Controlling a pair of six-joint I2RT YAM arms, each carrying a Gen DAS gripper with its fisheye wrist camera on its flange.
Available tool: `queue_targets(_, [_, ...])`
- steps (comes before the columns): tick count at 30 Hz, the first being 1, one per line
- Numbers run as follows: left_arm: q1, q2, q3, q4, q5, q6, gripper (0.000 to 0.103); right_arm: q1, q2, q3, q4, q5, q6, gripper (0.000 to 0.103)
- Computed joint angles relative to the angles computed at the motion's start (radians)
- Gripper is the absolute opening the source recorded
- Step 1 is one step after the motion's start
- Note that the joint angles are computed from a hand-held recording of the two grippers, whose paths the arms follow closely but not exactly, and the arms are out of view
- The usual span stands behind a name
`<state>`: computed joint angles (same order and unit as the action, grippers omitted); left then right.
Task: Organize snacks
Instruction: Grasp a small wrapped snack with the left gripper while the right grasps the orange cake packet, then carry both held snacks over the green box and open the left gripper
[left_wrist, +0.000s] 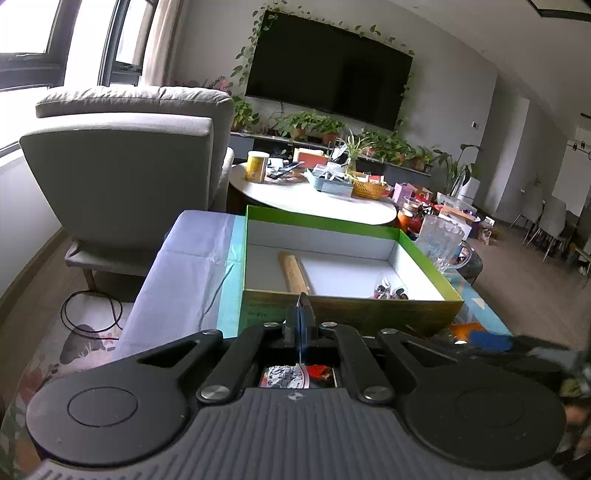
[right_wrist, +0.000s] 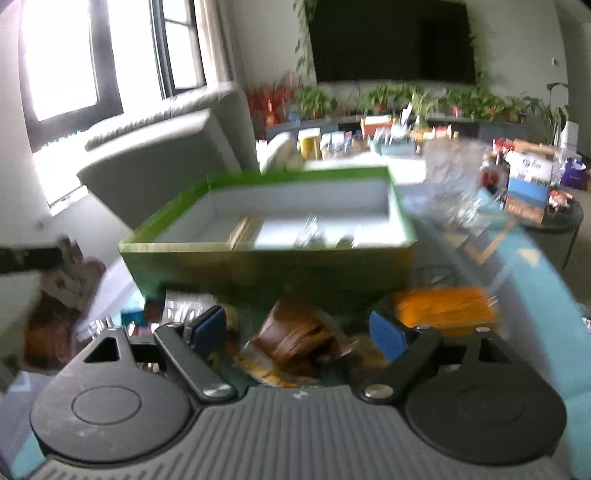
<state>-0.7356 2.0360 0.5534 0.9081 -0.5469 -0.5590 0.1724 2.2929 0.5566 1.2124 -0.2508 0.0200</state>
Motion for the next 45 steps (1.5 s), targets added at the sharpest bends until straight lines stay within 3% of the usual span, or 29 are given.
queue_targets(2, [0.000, 0.000, 0.004, 0.006, 0.002, 0.007, 0.001, -0.051, -0.010, -0.029, 0.060, -0.010, -0.031, 0.048])
queue_targets(4, [0.000, 0.003, 0.017, 0.000, 0.004, 0.013, 0.001, -0.075, 0.000, -0.012, 0.067, 0.055, -0.054, 0.049])
queue_targets(6, [-0.002, 0.009, 0.032, -0.014, 0.006, 0.013, 0.001, -0.091, 0.024, 0.035, 0.018, 0.109, -0.054, 0.049])
queue_targets(10, [-0.003, 0.013, 0.060, -0.053, 0.010, 0.021, 0.001, -0.103, 0.074, 0.146, -0.127, 0.108, -0.044, 0.049])
queue_targets(15, [0.003, 0.018, 0.096, -0.101, 0.011, 0.017, 0.001, -0.083, 0.125, 0.204, -0.149, 0.130, -0.092, 0.049])
queue_targets(23, [-0.013, 0.026, 0.136, -0.144, 0.007, 0.016, 0.001, -0.110, 0.101, 0.232, -0.237, 0.089, -0.055, 0.048])
queue_targets(38, [-0.081, -0.032, 0.176, -0.157, -0.065, 0.080, 0.001, -0.178, -0.086, -0.052, 0.065, -0.060, 0.019, 0.048])
queue_targets(45, [-0.054, -0.047, 0.229, -0.185, -0.076, 0.106, 0.001, -0.133, -0.110, -0.035, 0.089, -0.098, 0.026, 0.048])
